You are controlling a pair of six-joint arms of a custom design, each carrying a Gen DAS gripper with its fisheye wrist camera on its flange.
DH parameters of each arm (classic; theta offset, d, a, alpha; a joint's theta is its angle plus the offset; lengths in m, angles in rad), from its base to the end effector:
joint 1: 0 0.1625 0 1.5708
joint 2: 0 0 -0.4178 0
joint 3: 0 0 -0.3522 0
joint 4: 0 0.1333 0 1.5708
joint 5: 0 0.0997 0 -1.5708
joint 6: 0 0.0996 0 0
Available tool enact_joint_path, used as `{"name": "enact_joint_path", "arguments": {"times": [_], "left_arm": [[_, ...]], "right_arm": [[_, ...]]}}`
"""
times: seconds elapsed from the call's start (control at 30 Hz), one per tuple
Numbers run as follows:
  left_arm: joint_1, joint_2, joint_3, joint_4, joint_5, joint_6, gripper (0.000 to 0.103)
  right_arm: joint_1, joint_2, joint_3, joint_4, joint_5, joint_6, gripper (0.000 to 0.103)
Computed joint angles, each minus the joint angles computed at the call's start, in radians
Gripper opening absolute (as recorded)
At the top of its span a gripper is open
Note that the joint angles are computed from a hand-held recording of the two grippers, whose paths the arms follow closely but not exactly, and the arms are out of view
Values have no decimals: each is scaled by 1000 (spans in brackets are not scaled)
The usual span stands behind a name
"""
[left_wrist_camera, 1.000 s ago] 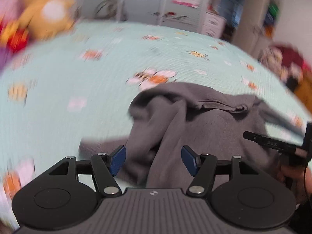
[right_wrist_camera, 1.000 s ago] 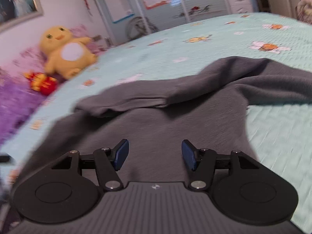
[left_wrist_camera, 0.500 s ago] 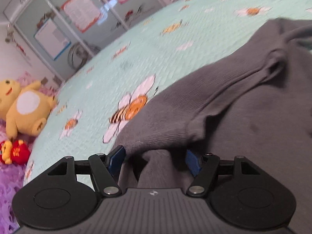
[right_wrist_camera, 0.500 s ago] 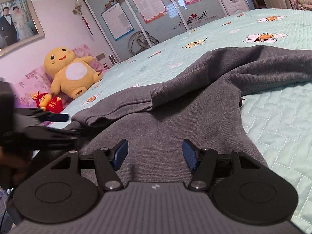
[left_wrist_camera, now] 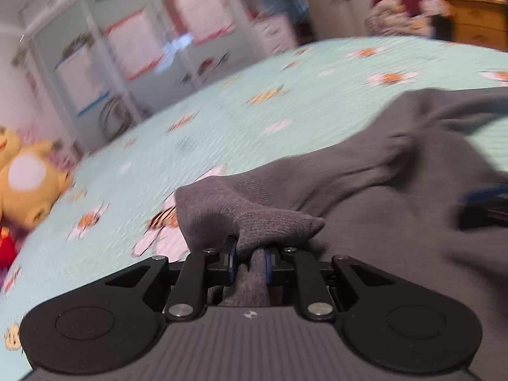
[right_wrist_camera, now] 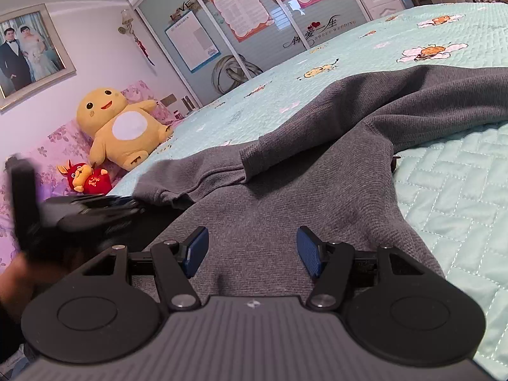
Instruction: Fold clothes
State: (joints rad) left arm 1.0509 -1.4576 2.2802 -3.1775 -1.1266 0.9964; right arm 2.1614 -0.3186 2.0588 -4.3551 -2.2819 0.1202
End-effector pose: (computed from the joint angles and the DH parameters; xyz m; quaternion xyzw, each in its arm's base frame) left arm -0.0563 -0.4528 0.3262 0.5587 0.7124 -0.3141 0.2858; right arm 0.3088 -0.3380 -0.0055 0.0206 -0.8307 0.5433 0.1202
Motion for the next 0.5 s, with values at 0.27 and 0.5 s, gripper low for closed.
{"name": "enact_joint_path", "arguments": {"times": [0.27, 0.5], "left_arm": [[-121, -388, 177, 392, -65, -72, 16], [-69, -451, 138, 535, 12, -243, 25]], "right_arm": [[-2, -4, 5, 1, 5, 13, 62], [1, -6, 9, 4, 3, 26, 62]]}}
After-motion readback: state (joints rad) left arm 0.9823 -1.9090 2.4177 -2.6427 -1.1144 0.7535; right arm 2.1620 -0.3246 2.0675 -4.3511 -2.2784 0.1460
